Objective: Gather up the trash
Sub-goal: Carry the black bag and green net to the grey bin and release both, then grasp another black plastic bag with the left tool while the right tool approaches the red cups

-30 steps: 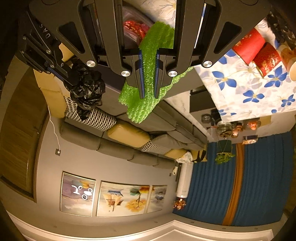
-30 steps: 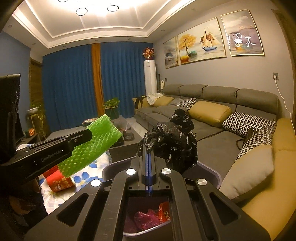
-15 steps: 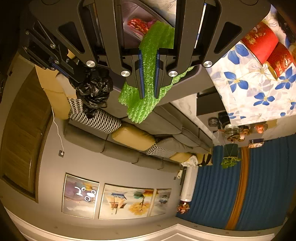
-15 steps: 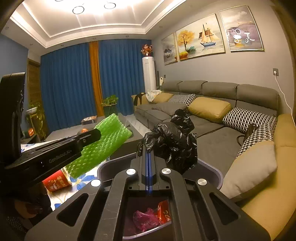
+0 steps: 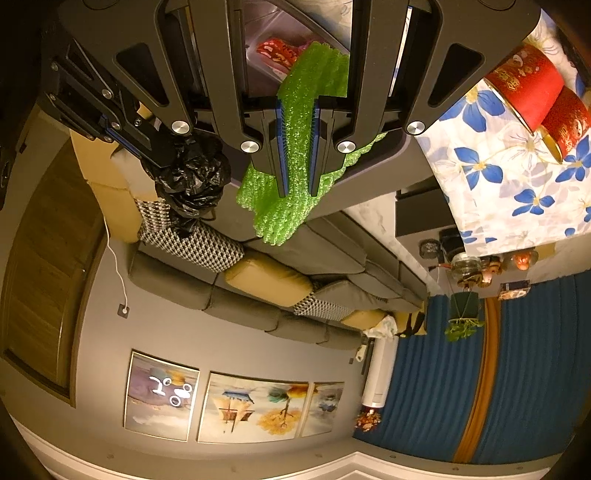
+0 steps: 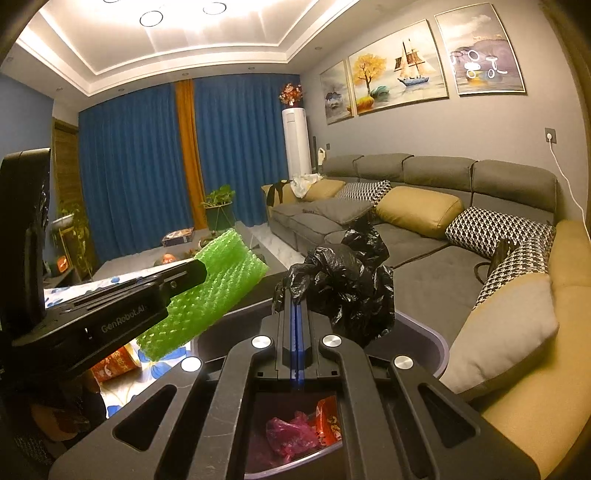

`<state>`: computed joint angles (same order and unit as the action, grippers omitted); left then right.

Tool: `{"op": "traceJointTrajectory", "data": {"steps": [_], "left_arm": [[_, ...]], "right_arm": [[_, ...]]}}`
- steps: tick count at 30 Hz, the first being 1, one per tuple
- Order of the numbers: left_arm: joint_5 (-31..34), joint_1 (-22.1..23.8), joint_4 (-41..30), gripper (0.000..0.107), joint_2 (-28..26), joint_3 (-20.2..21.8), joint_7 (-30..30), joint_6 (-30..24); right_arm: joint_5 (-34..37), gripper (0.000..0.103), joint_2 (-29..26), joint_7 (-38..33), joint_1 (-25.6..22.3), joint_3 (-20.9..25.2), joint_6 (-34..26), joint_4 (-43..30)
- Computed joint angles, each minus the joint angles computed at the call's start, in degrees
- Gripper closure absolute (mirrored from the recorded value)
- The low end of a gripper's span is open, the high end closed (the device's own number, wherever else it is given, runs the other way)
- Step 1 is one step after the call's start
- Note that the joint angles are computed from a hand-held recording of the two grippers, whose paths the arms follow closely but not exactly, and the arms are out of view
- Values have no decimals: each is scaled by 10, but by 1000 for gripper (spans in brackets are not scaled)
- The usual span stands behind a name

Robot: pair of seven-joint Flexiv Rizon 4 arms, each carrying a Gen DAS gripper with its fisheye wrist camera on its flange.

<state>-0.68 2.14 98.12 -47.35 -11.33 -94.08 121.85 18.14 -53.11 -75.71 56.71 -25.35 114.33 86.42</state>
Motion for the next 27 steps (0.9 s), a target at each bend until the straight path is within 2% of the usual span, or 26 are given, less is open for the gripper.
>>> {"op": "traceJointTrajectory", "data": {"steps": [4,7,9,11,13,16,19,21,27], "left_arm": [[-4,-4,-4,95,1,3,4,-7],[2,2,-5,92,0,-4,2,-7],[-2,-3,-3,84,2,2,6,-10],[-10,-9,0,57,3,10,7,-5],[-21,-13,7,43,3,16,2,8],[-55,-29,24,27,11,39,-3,21],[-75,-36,49,17,21,53,-10,46],[-90,-45,68,14,28,66,-9,62],[-188,-91,149,11,59,114,7,114]], "right_arm": [[2,102,-1,5,5,-7,-10,-2],[-1,97,-1,14,5,-9,-15,-1],[4,93,-3,21,15,-24,-20,1],[2,79,-3,30,17,-28,-22,4],[6,65,-4,37,25,-39,-18,10],[20,57,-4,42,44,-60,-13,22],[30,49,-2,43,58,-75,-7,31],[42,38,-2,41,71,-88,-2,37],[70,27,2,29,96,-100,7,48]]}}
